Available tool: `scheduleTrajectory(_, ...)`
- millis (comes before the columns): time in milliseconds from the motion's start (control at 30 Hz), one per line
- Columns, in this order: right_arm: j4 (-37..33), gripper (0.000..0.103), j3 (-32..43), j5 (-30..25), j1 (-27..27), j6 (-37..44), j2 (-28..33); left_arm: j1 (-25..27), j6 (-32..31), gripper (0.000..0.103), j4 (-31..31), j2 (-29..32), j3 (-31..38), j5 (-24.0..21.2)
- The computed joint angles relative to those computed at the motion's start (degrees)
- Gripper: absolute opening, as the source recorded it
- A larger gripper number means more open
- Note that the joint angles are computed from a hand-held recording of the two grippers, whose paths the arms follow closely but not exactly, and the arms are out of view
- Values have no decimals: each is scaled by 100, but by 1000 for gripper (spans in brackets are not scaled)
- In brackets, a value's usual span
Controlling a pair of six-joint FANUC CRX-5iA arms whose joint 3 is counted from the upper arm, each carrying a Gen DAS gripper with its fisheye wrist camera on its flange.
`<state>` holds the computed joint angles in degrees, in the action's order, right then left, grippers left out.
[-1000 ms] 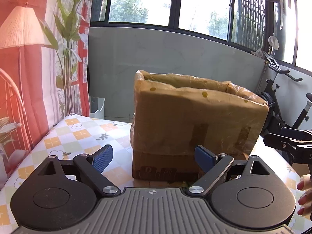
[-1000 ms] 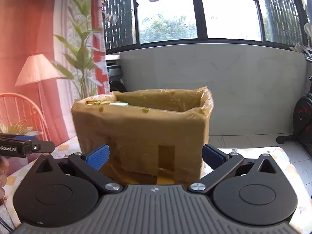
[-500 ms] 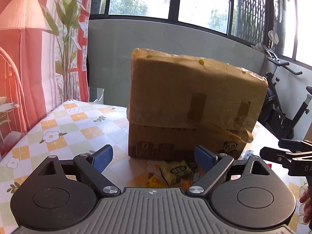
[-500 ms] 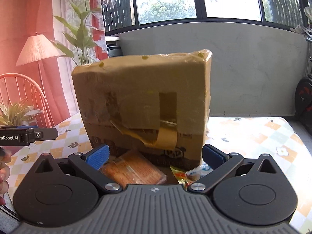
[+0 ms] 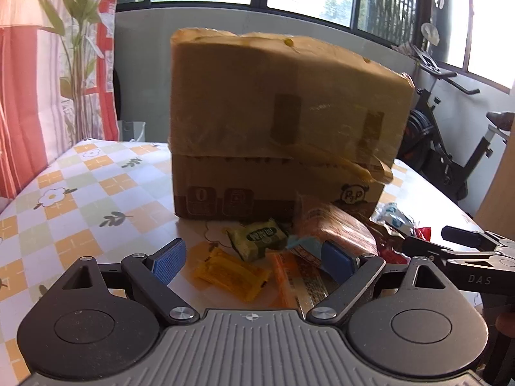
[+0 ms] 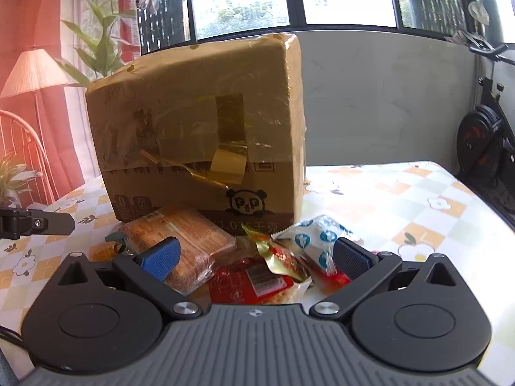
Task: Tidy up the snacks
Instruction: 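Move both tools back down toward the snack pile beside the box, then grasp the orange-wrapped biscuit bar with the left gripper while the right grasps the red snack packet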
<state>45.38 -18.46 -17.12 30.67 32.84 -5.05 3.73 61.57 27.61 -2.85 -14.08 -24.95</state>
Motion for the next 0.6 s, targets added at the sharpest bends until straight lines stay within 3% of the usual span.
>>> scheduleTrajectory(133,-317,102,9,-83,56,276,-18,-44,-104,92,23,99,56,-222)
scheduleTrajectory(233,-295,102,-10,-69,45,192,-13,-44,-235,86,123,207,127,-487)
scheduleTrajectory(333,-821,100,155,-232,104,598,21,-50,-97,76,-20,386,350,-819)
scheduleTrajectory(533,-953,97,215,-363,152,753,34,-134,-162,76,-100,709,604,-1088)
scheduleTrajectory(600,-1171,97,306,-448,181,1013,64,-137,-87,69,-239,781,702,-1276)
